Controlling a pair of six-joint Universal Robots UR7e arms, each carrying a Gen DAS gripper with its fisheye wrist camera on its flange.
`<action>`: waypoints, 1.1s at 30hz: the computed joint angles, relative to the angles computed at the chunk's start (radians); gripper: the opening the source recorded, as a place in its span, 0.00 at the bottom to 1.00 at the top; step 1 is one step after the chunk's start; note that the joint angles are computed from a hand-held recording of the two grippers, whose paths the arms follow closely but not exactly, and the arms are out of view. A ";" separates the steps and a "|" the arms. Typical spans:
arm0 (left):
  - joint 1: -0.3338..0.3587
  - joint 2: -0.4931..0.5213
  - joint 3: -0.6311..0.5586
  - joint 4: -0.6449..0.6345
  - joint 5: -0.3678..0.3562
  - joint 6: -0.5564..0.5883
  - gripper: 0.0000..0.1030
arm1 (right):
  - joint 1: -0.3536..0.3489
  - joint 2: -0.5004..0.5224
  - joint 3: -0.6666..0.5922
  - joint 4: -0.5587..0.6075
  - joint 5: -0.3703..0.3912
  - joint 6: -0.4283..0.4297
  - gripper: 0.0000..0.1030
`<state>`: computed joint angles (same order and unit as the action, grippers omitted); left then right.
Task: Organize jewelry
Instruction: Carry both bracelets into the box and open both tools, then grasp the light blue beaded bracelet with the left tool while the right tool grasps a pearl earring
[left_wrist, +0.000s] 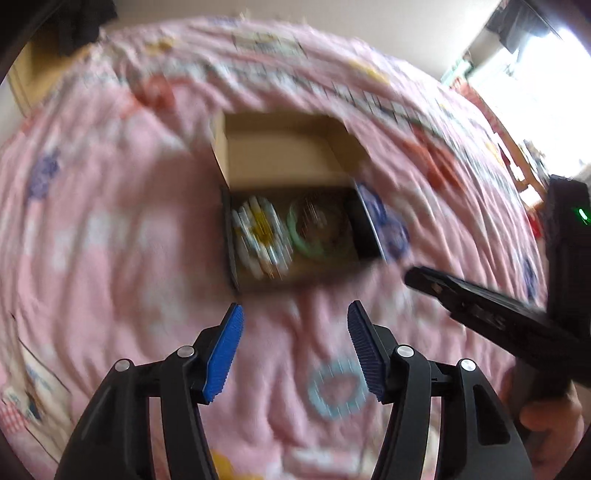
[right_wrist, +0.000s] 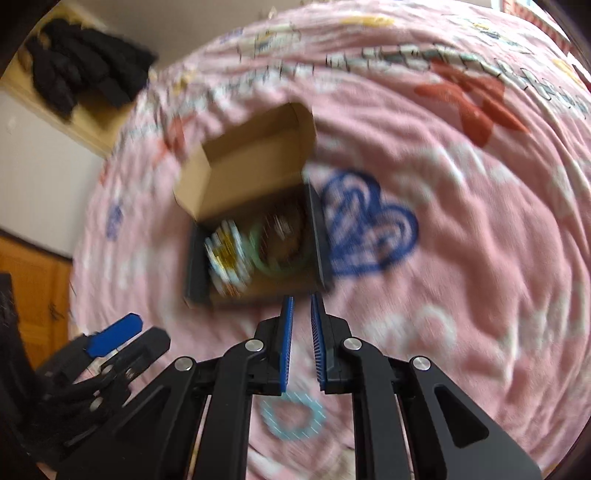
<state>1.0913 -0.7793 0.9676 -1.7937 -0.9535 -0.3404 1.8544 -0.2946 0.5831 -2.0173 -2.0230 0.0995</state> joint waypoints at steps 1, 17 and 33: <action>-0.001 -0.011 0.023 0.010 -0.010 -0.011 0.58 | -0.002 -0.015 0.034 0.005 -0.006 0.005 0.12; 0.035 0.014 0.145 0.093 -0.072 -0.160 0.58 | -0.041 0.031 0.012 0.150 -0.024 0.078 0.30; 0.068 0.051 0.098 0.046 -0.058 -0.108 0.18 | -0.017 0.008 0.115 0.024 -0.110 0.006 0.15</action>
